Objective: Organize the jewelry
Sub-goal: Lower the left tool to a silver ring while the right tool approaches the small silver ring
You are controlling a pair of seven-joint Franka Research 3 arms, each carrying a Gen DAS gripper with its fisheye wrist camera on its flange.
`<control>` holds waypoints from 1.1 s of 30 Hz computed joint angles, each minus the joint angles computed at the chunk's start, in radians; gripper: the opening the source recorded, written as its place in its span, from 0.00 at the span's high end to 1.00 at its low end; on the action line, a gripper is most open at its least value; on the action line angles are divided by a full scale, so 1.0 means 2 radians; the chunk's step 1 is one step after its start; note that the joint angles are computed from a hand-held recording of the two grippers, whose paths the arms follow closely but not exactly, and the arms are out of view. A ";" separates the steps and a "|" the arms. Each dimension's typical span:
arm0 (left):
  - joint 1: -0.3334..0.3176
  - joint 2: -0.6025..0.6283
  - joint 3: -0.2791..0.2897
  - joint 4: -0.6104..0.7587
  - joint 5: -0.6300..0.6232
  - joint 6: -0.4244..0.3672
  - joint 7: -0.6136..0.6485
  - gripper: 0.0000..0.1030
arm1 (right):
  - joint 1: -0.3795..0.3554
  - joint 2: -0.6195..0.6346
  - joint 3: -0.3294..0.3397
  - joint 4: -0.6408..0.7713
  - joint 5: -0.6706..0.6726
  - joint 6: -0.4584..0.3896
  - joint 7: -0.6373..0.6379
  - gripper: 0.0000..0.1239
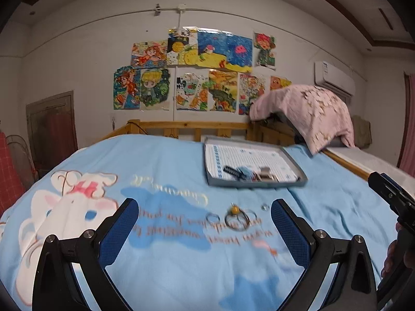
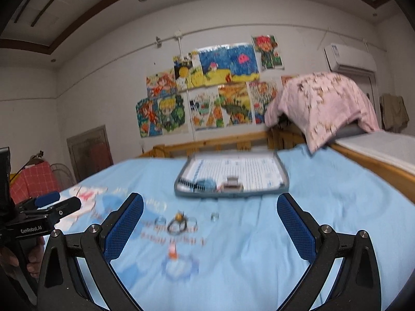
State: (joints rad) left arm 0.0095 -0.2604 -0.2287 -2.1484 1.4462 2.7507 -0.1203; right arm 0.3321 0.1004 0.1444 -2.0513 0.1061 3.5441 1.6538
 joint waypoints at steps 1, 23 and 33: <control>0.003 0.008 0.001 0.009 0.006 0.000 -0.006 0.00 | 0.002 0.012 -0.001 0.018 0.001 -0.003 -0.004 0.18; -0.019 0.220 0.078 0.168 -0.094 0.029 0.098 0.00 | -0.027 0.311 0.070 0.433 0.035 -0.234 -0.145 0.19; -0.025 0.260 0.089 0.165 -0.243 0.090 0.273 0.20 | -0.003 0.351 0.045 0.475 0.082 -0.299 -0.203 0.38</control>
